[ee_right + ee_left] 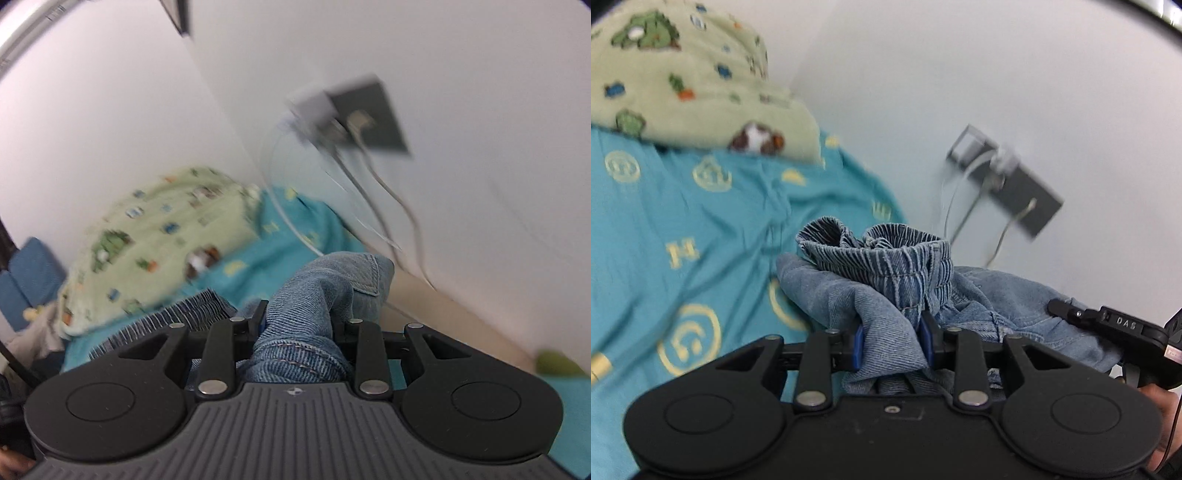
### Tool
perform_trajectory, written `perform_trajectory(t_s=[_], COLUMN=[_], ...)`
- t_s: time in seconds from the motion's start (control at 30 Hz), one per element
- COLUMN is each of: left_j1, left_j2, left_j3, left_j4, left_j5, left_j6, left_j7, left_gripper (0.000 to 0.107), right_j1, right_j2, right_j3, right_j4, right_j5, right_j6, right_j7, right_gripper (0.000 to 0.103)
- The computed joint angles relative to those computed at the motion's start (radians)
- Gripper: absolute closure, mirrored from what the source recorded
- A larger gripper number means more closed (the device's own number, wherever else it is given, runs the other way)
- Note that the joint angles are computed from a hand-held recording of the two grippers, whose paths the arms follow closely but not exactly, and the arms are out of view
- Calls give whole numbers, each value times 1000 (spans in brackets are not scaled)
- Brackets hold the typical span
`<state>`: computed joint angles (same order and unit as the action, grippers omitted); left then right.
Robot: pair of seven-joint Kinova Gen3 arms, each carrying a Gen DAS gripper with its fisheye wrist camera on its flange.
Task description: Fold clothes
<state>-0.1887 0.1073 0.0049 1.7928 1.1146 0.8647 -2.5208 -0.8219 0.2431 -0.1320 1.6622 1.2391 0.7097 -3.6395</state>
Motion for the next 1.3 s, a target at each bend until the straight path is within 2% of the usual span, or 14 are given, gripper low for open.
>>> perform_trajectory(t_s=[0.07,0.27,0.4,0.43,0.47,0.53,0.63,0.77,0.9,1.1,1.3], left_j1=[1,-10,0,4,8,14,6,-11,-29,-60,-104], left_j2=[-3,1,-9,-13,-18,-46,-91,-140,-188,-248,-268], left_j3=[1,-8,-7,-8,-8,-12,-35,-82,-133,-211,-309], left_j4=[35,75,57,51,44,58,71,46,10,-52,-129], left_j5=[8,21,-40,-66,-93,-115,-109,-129,-147,-190,-220], left_j6=[-15,-8,-12,-15,-17,-53,-60,-15,22,54,112], left_j7=[-43,-114,-100,-81,-60,-53,-88,-76,-55,-33,-23], left_gripper=[79,75,69,64,61,45,32,29,23,19,14], right_j1=[-1,-37,-30,-31,-35,-58,-95,-118,-143,-207,-267], right_j2=[7,30,36,36,37,42,46,50,70,136,267], right_j3=[-4,-3,-16,-21,-25,-26,-23,-27,-22,9,33], right_j4=[40,136,132,118,102,62,20,-53,-163,-380,-655], right_j5=[-17,77,74,48,18,-27,-46,-66,-65,-57,-101], right_j6=[-8,-1,17,35,62,141,246,322,354,338,291], right_j7=[-29,-260,-292,-269,-241,-191,-155,-62,62,269,513], right_gripper=[72,70,67,62,52,44,41,41,41,41,40])
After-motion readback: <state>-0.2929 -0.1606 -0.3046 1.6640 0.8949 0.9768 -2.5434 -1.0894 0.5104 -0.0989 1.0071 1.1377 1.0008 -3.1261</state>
